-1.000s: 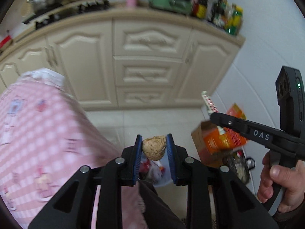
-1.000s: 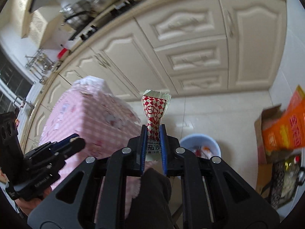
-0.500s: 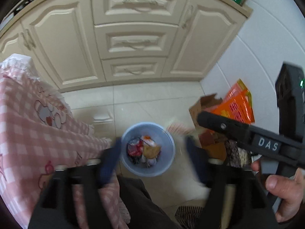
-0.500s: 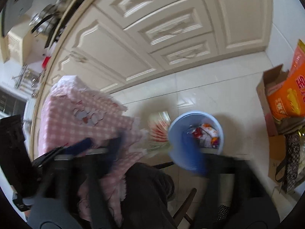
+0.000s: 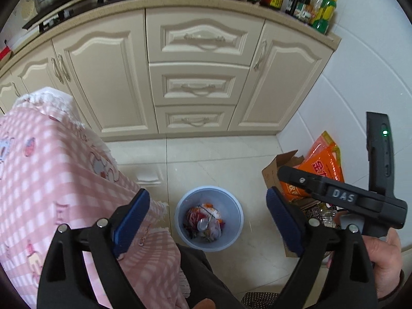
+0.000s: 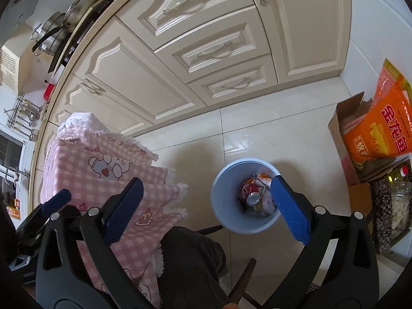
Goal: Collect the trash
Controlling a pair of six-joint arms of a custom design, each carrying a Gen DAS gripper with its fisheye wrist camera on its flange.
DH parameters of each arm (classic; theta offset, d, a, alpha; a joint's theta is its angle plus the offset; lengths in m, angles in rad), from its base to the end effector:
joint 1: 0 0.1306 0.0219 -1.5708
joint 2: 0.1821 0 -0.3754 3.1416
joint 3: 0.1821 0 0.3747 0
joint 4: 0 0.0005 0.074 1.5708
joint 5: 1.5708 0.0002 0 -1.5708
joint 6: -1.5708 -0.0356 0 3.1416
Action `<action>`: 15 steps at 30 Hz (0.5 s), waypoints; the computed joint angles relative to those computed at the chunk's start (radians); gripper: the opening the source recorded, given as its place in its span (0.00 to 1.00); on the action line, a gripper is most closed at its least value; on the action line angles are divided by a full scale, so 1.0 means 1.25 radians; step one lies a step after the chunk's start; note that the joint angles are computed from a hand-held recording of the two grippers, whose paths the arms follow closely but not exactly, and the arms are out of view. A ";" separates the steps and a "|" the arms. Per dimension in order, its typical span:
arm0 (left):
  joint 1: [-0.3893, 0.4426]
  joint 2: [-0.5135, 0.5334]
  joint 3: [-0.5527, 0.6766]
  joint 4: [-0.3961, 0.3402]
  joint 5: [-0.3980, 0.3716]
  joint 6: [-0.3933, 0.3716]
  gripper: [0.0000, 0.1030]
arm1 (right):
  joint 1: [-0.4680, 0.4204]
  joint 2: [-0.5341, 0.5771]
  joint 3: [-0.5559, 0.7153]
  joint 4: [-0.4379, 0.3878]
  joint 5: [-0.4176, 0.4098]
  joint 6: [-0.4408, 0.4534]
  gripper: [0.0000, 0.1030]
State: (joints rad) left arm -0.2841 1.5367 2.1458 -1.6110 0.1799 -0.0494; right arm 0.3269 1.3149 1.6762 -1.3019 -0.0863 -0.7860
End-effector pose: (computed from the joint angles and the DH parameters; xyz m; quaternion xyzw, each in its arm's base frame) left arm 0.4234 -0.1308 0.6243 0.1835 0.9385 -0.1184 0.2675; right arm 0.3866 0.1338 0.5489 0.2031 0.9280 0.1984 0.2412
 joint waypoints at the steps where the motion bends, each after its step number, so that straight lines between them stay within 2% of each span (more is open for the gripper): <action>1: 0.002 -0.004 0.004 -0.001 0.003 -0.001 0.87 | 0.007 0.004 0.015 -0.006 0.008 0.001 0.94; 8: 0.037 -0.030 0.056 -0.012 0.019 -0.010 0.88 | 0.058 0.038 0.127 -0.037 0.050 0.011 0.94; 15: 0.109 -0.051 0.125 -0.026 0.037 -0.019 0.88 | 0.129 0.119 0.314 -0.087 0.087 0.034 0.94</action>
State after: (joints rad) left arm -0.1484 1.4730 2.3024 -1.6436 0.2258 -0.0737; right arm 0.4876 1.4633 2.0688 -1.4107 0.0227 -0.7440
